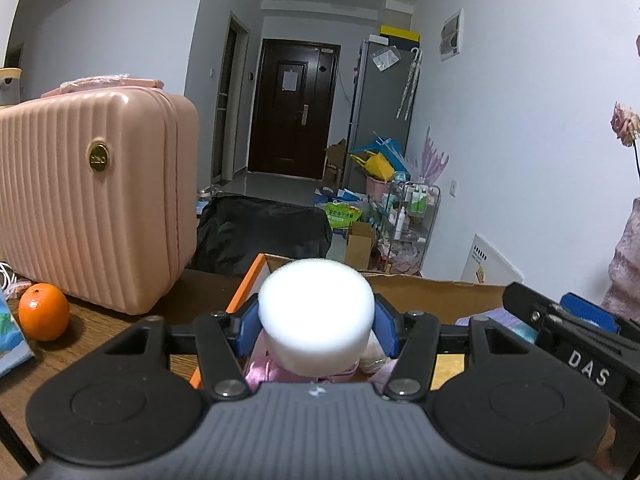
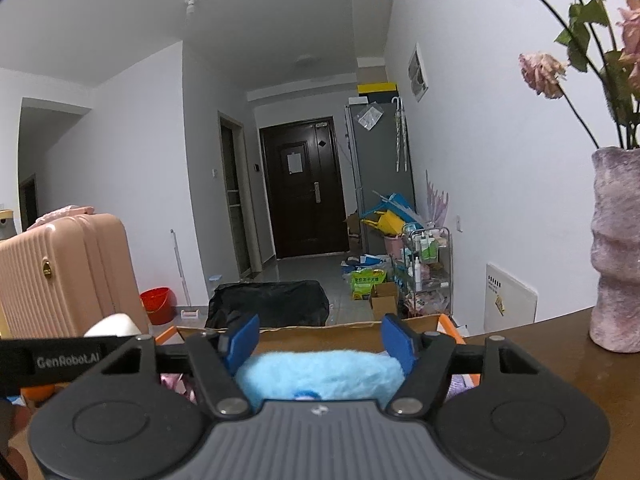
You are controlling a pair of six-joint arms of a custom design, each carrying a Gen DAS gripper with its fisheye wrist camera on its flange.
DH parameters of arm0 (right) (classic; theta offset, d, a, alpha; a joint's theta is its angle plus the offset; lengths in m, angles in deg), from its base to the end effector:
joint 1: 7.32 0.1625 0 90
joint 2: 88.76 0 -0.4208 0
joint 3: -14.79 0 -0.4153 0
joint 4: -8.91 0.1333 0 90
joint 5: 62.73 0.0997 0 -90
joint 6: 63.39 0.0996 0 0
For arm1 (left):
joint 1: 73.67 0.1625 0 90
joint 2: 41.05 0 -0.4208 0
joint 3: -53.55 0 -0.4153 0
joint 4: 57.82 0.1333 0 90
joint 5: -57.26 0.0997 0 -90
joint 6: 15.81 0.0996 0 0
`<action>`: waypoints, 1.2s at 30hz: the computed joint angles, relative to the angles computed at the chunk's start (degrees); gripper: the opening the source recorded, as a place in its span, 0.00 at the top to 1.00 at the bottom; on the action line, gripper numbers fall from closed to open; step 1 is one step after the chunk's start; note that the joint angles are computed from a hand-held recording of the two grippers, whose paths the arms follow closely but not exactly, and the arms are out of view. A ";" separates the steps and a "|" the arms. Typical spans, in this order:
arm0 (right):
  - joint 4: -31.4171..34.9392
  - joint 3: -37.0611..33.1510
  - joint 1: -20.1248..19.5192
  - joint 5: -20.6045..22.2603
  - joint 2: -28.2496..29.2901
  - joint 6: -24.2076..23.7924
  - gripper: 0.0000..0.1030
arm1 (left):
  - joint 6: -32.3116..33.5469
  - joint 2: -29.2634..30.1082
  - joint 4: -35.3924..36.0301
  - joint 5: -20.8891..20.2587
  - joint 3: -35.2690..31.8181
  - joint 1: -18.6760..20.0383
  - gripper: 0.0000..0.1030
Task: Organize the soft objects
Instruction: 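Open both tools to drop the sponge and heart plush into the box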
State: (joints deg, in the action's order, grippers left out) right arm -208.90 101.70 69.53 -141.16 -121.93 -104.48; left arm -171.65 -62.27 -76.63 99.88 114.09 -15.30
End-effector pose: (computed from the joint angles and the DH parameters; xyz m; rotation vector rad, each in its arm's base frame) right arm -0.0143 -0.7351 0.1269 0.7001 -2.1117 1.5921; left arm -0.2131 -0.7399 -0.0654 0.3982 2.0543 -1.4428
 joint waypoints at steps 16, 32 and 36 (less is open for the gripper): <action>2.54 -0.40 -0.57 1.43 -1.61 4.98 0.00 | 0.81 1.23 0.52 -0.94 -1.85 0.42 0.00; -6.57 9.91 -2.77 5.79 -5.58 0.99 0.00 | 6.27 -4.35 -14.22 -4.30 11.06 -1.84 0.00; -10.38 15.04 -4.01 7.53 -7.18 -1.50 0.00 | 8.34 -7.23 -20.14 -5.42 17.97 -2.95 0.00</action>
State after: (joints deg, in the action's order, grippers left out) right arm -219.28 116.74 65.52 -133.62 -129.11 -105.97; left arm -163.31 -69.51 -96.78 94.45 132.06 -18.25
